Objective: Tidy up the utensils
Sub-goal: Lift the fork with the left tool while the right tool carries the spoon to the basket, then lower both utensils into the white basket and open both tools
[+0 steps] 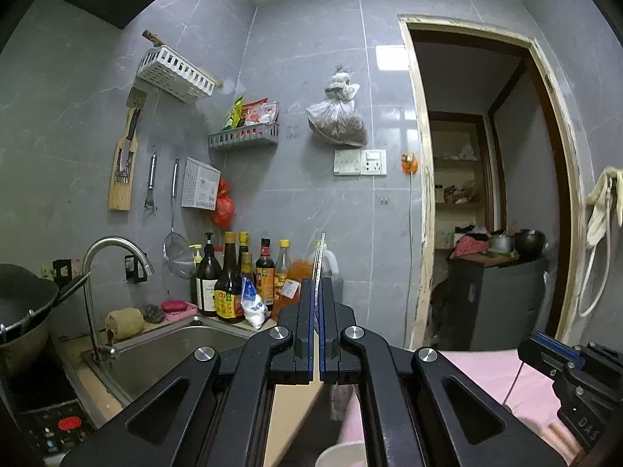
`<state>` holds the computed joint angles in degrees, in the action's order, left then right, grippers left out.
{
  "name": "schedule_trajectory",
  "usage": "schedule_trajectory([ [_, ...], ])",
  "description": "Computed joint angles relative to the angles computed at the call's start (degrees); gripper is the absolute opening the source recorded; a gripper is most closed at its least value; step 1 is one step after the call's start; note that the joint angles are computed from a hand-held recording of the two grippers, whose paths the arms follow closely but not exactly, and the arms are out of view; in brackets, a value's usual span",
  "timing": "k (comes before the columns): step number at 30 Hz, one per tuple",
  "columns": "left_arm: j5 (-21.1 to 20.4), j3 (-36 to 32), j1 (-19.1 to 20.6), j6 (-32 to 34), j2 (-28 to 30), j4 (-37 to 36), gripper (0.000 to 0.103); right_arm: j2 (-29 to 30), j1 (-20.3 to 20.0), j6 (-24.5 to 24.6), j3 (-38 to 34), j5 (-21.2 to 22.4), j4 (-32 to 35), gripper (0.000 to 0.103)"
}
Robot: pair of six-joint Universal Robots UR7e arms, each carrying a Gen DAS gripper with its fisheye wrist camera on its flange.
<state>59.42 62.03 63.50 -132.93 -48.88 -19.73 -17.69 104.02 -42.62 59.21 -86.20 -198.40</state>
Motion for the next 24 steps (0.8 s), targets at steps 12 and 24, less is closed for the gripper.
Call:
schedule_trajectory([
  [12, -1.13, -6.58, 2.54, -10.18, 4.66, 15.68, 0.001, -1.15, -1.22, 1.53, 2.25, -2.85, 7.39, 0.007],
  [24, 4.36, -7.81, 2.69, -20.86, 2.77, 26.8, 0.006, -4.33, -1.48, 3.55, 6.67, -0.97, 7.07, 0.023],
])
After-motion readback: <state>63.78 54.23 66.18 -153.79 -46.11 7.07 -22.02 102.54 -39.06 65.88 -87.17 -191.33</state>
